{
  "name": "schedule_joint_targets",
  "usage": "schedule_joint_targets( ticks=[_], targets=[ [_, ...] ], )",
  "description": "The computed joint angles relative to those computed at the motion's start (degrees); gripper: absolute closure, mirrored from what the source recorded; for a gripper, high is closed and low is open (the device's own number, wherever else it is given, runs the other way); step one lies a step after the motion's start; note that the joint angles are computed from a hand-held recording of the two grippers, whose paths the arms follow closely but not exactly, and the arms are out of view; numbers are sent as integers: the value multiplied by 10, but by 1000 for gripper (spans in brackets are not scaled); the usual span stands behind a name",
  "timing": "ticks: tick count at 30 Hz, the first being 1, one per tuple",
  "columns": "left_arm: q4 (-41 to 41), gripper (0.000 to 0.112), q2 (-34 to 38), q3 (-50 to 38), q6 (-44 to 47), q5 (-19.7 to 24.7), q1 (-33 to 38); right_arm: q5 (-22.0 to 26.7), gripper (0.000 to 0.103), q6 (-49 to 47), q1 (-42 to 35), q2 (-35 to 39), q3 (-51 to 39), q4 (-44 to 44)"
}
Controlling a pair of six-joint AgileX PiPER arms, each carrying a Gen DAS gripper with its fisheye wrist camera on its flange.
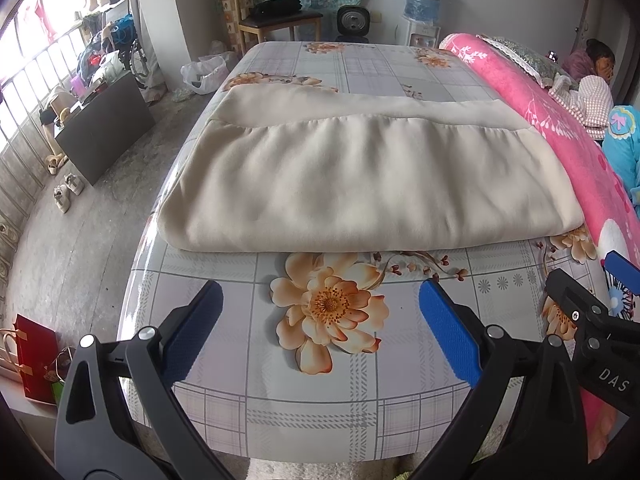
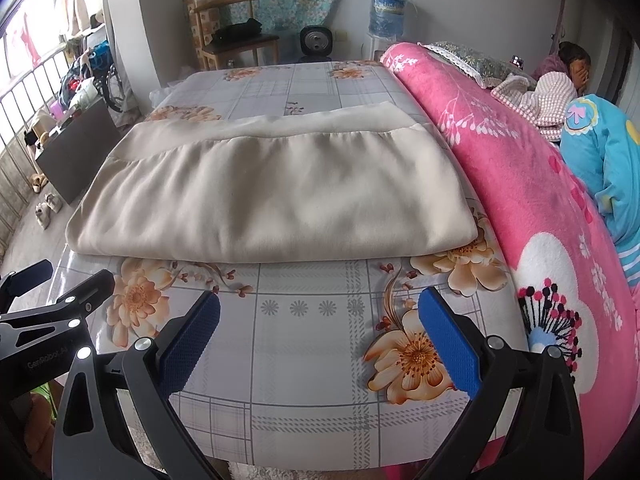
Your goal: Fold large clothes
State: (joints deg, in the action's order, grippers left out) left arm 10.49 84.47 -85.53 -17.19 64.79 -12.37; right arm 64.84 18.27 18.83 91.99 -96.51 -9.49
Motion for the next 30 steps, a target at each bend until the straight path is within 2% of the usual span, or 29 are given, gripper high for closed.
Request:
schedule_joint_targets(
  ticks=[30],
  targets=[
    [3,17,-1,-5,-4,1,-3,5,6,5,3,-3,-1,-8]
  ],
)
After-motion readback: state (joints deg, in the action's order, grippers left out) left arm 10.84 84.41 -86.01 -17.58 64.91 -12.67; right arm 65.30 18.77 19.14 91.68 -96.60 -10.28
